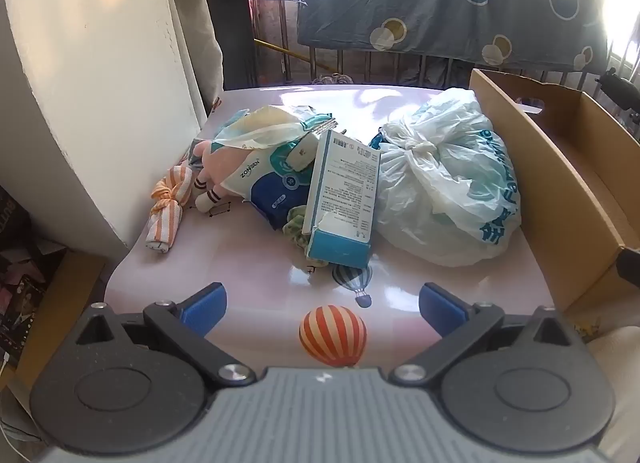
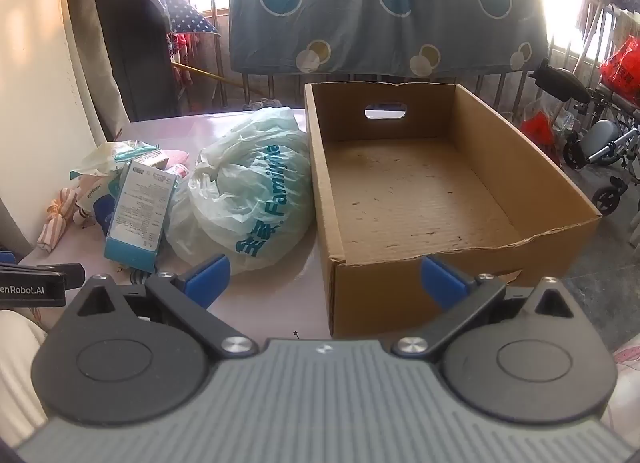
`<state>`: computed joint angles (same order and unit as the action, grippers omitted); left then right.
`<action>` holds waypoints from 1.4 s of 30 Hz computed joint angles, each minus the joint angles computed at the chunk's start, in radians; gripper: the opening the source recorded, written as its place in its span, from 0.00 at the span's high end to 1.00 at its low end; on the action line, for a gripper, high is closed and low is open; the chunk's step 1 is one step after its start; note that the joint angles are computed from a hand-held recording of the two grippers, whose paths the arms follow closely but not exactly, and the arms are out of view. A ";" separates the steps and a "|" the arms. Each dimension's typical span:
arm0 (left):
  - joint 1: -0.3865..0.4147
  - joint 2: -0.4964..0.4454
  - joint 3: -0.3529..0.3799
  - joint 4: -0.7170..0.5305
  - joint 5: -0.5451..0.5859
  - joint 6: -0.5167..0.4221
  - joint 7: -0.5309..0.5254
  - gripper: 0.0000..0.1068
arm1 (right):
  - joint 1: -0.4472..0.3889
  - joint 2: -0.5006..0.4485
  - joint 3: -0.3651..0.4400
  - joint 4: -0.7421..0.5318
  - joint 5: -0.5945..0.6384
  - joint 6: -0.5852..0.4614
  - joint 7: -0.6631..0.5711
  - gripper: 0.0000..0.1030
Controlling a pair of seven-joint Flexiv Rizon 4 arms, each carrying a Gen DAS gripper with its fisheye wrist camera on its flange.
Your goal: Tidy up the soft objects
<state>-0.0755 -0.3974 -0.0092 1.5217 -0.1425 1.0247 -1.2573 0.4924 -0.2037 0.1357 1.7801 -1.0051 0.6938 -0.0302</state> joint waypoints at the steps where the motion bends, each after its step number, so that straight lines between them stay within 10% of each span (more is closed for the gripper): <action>1: 0.001 0.000 -0.001 0.001 -0.001 0.002 0.000 0.04 | 0.005 -0.003 0.004 -0.012 0.017 -0.028 -0.027 0.01; 42: 0.011 -0.007 -0.008 -0.002 -0.029 -0.005 0.018 0.04 | -0.005 -0.016 -0.007 -0.013 0.071 0.058 -0.021 0.01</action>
<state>-0.0646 -0.4045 -0.0169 1.5194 -0.1714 1.0196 -1.2393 0.4872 -0.2197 0.1283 1.7673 -0.9338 0.7521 -0.0510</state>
